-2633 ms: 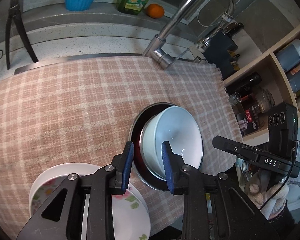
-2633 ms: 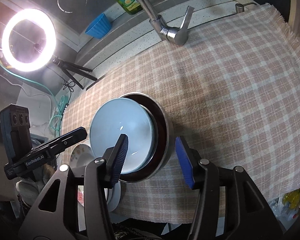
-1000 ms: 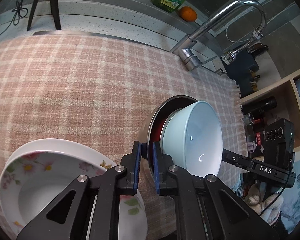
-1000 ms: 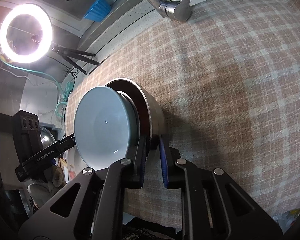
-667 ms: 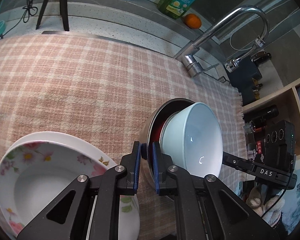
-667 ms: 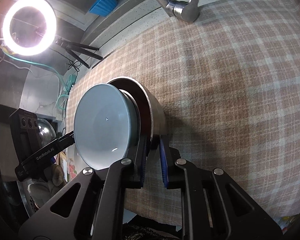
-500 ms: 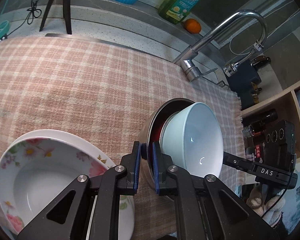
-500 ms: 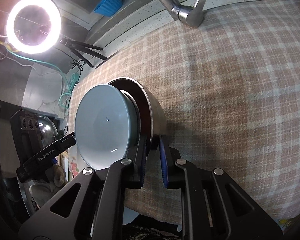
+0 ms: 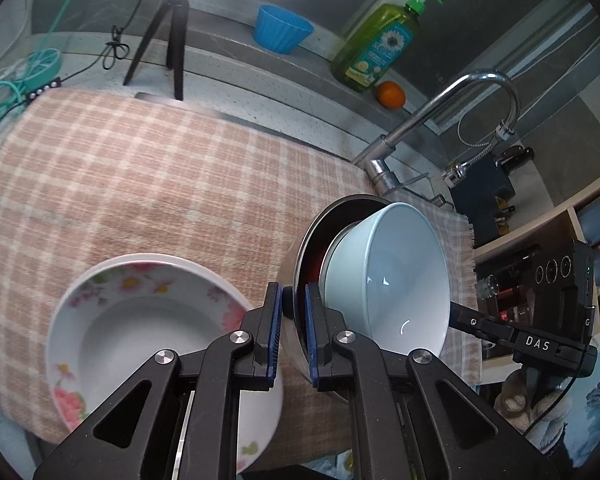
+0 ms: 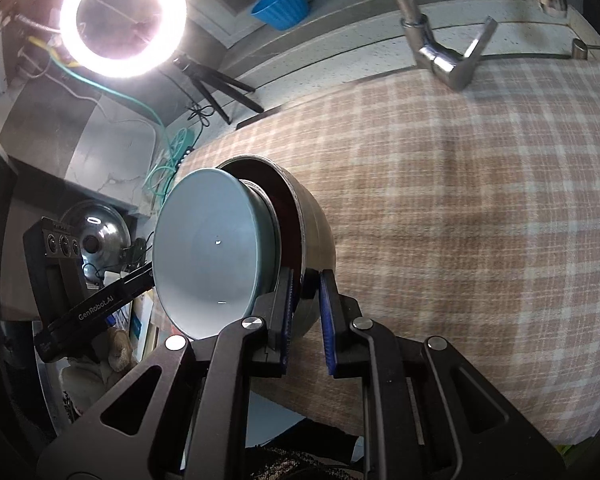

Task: Organize plates and bowls
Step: 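Carry the nested bowls with the left gripper onto the plate stack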

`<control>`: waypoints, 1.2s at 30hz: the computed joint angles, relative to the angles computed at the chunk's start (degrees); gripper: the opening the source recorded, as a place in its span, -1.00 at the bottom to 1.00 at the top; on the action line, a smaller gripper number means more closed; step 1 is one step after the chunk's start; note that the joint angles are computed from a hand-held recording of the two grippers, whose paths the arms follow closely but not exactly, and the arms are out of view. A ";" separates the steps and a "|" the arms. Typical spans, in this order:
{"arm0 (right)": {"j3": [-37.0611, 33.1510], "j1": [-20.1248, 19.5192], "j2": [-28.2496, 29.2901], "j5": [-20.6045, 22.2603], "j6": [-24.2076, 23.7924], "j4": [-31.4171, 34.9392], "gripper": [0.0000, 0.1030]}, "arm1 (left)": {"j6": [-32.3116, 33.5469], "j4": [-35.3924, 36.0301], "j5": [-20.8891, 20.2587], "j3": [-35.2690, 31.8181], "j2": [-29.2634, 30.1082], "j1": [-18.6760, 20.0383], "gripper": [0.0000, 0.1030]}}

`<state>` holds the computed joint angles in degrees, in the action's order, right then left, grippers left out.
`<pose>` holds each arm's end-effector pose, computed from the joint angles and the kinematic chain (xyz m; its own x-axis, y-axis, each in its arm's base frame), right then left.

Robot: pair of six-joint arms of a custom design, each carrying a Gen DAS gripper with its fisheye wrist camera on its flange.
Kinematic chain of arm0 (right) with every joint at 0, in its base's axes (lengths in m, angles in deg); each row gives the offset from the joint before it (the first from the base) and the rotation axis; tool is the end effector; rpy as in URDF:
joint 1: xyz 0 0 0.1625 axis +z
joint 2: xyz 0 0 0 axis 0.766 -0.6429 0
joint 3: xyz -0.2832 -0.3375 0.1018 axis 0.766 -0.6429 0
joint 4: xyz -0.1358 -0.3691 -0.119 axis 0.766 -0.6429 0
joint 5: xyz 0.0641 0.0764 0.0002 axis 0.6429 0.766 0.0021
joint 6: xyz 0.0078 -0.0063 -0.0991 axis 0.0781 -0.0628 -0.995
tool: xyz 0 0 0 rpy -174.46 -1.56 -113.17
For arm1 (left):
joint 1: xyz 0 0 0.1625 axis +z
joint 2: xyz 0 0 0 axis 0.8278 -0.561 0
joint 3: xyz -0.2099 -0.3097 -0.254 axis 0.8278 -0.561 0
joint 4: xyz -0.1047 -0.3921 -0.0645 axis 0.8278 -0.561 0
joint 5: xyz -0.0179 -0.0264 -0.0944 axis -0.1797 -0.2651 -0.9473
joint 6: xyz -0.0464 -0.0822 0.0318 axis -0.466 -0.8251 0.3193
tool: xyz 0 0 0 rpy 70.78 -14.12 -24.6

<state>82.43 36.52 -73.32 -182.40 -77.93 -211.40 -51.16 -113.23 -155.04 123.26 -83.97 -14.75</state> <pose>0.0882 -0.5113 0.3840 -0.9860 0.0351 0.1628 -0.0271 0.9306 -0.3650 -0.3802 -0.5552 0.1266 -0.9449 0.1965 -0.2620 0.2604 0.9359 -0.2373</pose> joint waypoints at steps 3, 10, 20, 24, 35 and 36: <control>0.74 1.66 0.86 0.06 1.57 -0.86 -0.72 | 0.45 0.67 0.16 1.12 -2.02 0.22 -0.85; 2.99 4.93 3.07 -0.61 4.67 -2.86 -0.72 | 0.24 1.96 -0.06 4.65 -7.24 1.72 -0.85; 5.09 7.86 5.90 -2.15 8.10 -4.51 -0.72 | -0.73 3.04 -0.05 8.56 -11.79 3.07 -0.85; 5.25 8.27 6.81 -2.49 8.64 -4.63 -0.72 | -1.09 3.13 -0.21 9.65 -12.83 3.52 -0.85; 5.65 8.01 8.51 -2.38 9.18 -5.00 -0.72 | -1.49 3.60 0.09 10.63 -13.67 4.41 -0.85; 5.71 8.03 8.59 -2.35 9.10 -5.05 -0.72 | -1.70 3.67 0.14 10.68 -13.68 4.44 -0.85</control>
<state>88.14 44.55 -64.73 -184.75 -68.83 -216.45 -52.86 -109.56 -154.90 133.94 -97.66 -10.31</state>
